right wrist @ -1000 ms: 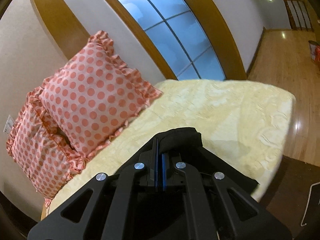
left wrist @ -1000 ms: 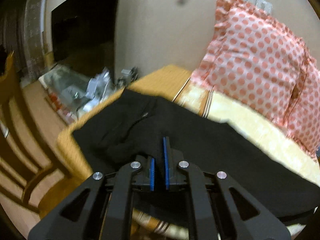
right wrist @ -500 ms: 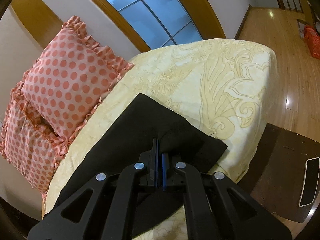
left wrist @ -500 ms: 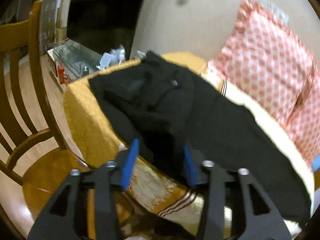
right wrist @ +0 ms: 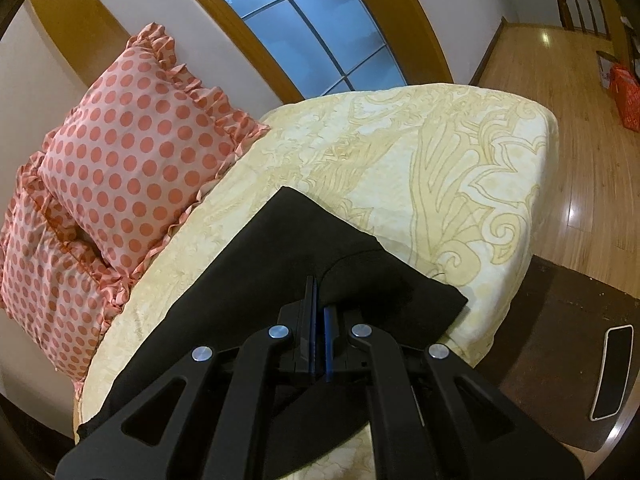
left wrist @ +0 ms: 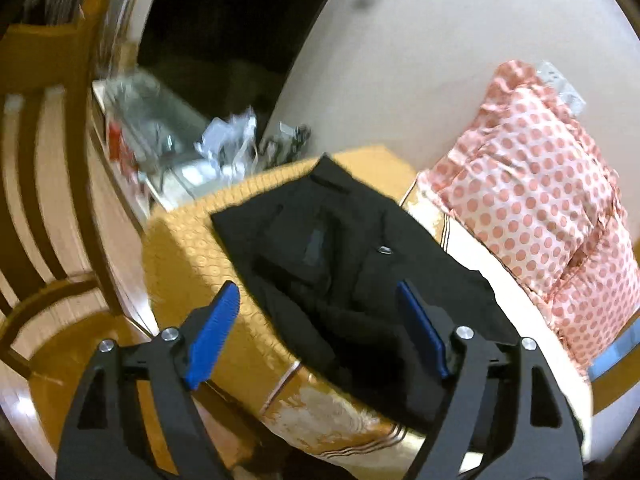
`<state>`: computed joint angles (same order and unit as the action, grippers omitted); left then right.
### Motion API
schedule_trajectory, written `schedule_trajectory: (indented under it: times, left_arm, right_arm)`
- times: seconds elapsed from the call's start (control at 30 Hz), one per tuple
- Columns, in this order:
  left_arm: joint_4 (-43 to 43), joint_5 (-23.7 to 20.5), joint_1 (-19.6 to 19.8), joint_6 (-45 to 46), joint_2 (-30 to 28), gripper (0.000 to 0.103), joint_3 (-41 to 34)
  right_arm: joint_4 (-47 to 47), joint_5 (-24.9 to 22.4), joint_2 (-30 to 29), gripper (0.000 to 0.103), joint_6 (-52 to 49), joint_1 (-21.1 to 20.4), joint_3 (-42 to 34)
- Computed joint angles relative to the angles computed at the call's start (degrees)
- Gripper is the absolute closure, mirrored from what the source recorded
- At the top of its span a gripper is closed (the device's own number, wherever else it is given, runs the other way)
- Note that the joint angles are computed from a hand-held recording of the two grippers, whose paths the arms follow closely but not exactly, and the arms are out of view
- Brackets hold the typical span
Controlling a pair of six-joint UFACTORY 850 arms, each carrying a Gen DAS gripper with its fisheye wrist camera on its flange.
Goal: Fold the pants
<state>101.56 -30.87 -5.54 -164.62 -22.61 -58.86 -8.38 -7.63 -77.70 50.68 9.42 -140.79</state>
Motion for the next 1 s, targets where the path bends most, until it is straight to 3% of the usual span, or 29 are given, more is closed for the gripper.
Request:
schedule_trajectory:
  times: [0.07,0.13,0.2,0.33,0.43,0.53,0.6,0.7,0.8,0.9,1.0]
  left_arm:
    - [-5.1,2.8,2.0,4.9,-1.7,0.041,-2.0]
    - [-4.4,7.6,3.9,3.8,-2.8,0.051,-2.9]
    - [-5.9,9.7,4.8,5.1,-4.1,0.053,-3.9]
    - [-7.9,7.2,4.1,6.2,-5.4,0.058,-5.0]
    - [-12.7,5.6,4.0,11.3,-5.5,0.082,-5.3]
    - [-17.8,5.6,4.5,17.6,-5.4,0.085,-5.7]
    - [-23.7,1.9,4.0,24.4,-5.1,0.086,-6.6]
    - [-25.5,-1.5,4.3,27.1,-3.3,0.087,-5.7]
    - [-25.3,2.5,6.4,27.1,-2.1,0.087,-4.2]
    - [-34.5,3.5,7.5,38.5,-5.2,0.083,-6.8]
    - [-34.1,-1.9,5.5,39.6,-5.8,0.078,-8.0]
  right_arm:
    - [-1.3,0.8,0.7,0.100,1.4,0.0,1.2]
    - [-2.2,1.6,1.4,0.100,2.4,-0.1,2.6]
    - [-2.5,1.7,1.6,0.100,3.0,-0.1,3.0]
    - [-3.7,0.5,0.6,0.100,3.6,0.1,1.1]
    - [-1.9,0.1,0.1,0.100,1.3,0.1,0.0]
    - [-0.2,0.3,0.0,0.100,-0.1,0.0,0.0]
    - [-0.9,0.7,0.3,0.100,0.7,0.0,0.6]
    - [-0.9,1.0,0.6,0.100,0.6,0.0,1.2]
    - [-0.5,1.3,0.8,0.100,0.3,0.0,1.6]
    - [0.2,1.6,1.2,0.100,-0.4,0.0,2.3]
    - [-1.8,2.3,2.4,0.100,1.5,0.0,4.5]
